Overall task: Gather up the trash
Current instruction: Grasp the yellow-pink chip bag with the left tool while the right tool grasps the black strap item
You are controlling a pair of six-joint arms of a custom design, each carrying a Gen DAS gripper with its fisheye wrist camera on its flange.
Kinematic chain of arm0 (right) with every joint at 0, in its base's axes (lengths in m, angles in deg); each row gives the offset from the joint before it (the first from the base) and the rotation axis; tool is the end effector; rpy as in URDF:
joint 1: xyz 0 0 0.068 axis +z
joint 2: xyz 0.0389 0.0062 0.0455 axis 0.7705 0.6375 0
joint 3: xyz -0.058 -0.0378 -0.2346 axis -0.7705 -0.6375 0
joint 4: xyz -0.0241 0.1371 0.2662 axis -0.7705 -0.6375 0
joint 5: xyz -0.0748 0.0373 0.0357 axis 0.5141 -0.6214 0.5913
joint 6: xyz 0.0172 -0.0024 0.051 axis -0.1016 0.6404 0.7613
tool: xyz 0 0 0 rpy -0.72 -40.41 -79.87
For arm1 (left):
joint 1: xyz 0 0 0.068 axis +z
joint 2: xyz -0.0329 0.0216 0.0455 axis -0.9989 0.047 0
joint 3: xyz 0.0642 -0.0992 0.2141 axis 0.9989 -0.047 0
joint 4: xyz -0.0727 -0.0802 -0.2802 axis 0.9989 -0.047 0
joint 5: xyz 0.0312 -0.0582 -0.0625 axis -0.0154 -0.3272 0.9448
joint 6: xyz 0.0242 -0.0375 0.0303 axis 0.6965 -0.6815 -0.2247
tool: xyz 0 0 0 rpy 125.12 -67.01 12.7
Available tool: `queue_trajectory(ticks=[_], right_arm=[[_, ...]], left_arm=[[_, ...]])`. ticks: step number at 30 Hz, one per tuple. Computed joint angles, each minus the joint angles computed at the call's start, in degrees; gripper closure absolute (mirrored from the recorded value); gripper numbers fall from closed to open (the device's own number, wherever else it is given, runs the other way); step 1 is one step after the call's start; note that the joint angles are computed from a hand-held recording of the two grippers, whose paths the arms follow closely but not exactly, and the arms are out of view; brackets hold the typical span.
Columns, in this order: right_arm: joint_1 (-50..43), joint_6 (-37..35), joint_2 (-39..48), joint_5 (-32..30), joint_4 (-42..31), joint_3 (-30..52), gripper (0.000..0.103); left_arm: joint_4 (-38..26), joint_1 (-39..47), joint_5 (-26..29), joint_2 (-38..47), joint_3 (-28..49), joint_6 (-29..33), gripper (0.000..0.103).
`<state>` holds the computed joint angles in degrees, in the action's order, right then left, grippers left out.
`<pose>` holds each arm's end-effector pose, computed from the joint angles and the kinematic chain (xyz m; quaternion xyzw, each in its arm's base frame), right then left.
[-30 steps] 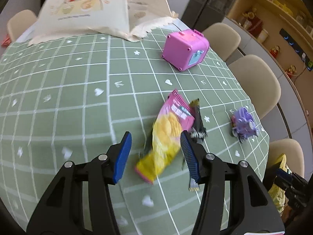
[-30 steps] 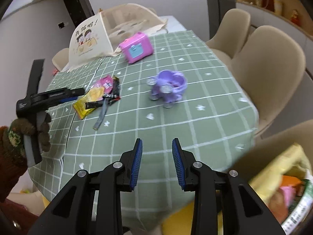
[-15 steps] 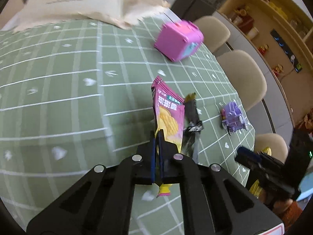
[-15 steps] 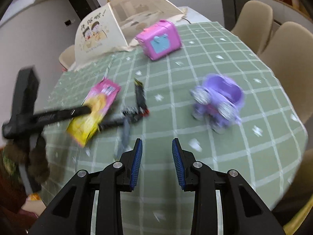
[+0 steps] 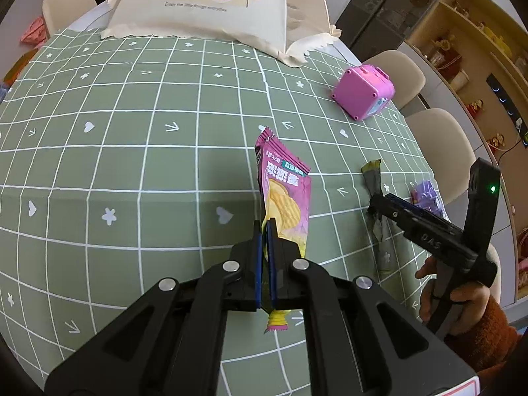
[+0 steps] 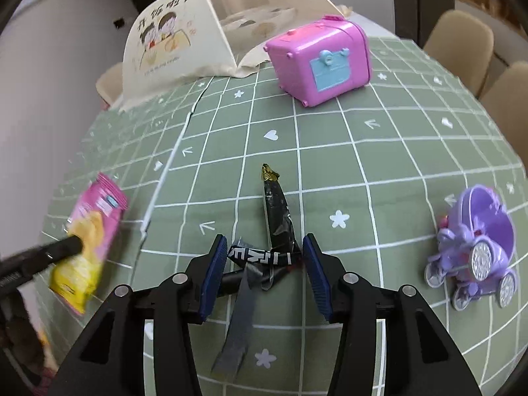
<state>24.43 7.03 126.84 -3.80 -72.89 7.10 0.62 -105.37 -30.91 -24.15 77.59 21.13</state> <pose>0.1598 -0.0622 0.1357 0.0396 0.9591 0.1101 0.2576 0.1801 -0.0689 0.1524 0.0862 0.9502 -0.1977 0.2250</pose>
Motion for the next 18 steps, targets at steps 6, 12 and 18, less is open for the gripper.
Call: queue_trajectory(ticks=[6, 12, 18], right_arm=[[8.31, 1.06, -5.06, 8.85, 1.11, -2.79, 0.046], [11.89, 1.84, -8.91, 15.14, -2.06, -3.33, 0.062], [-1.79, -7.17, -18.77, 7.2, -14.83, 0.33, 0.073]], left_arm=[[1.18, 2.63, 3.0, 2.66, 0.34, 1.82, 0.1], [3.55, 4.22, 7.79, 7.46, 1.56, 3.79, 0.1], [3.38, 0.22, 7.82, 4.52, 1.97, 0.84, 0.1]])
